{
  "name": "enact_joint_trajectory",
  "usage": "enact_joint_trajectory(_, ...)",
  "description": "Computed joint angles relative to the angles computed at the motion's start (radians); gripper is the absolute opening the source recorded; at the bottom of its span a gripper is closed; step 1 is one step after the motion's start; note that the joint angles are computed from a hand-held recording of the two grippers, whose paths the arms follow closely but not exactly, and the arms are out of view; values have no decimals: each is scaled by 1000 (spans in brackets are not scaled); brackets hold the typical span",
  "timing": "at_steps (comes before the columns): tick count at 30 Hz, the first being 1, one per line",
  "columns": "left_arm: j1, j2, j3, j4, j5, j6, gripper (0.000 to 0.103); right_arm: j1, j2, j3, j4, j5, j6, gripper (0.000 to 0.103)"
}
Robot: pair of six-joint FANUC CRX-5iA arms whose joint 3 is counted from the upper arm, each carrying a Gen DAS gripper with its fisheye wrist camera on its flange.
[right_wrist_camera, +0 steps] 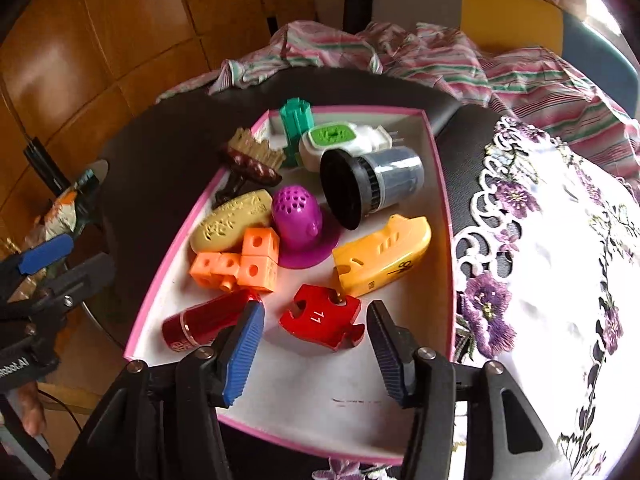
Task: Organize rigid objects
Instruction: 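Open the right gripper to release the puzzle piece in the tray, then withdraw both grippers from the tray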
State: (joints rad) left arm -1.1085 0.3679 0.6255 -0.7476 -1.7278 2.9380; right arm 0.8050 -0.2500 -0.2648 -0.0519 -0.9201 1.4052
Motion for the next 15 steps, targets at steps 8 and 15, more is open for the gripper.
enact_joint_trajectory(8,-34,11,32,-38,-5,19,103,102,-109,-141,280,93,-330,69)
enact_joint_trajectory(15,-66,15,57,-69,9,34,103,128,-142,-177,396,81,-492,69)
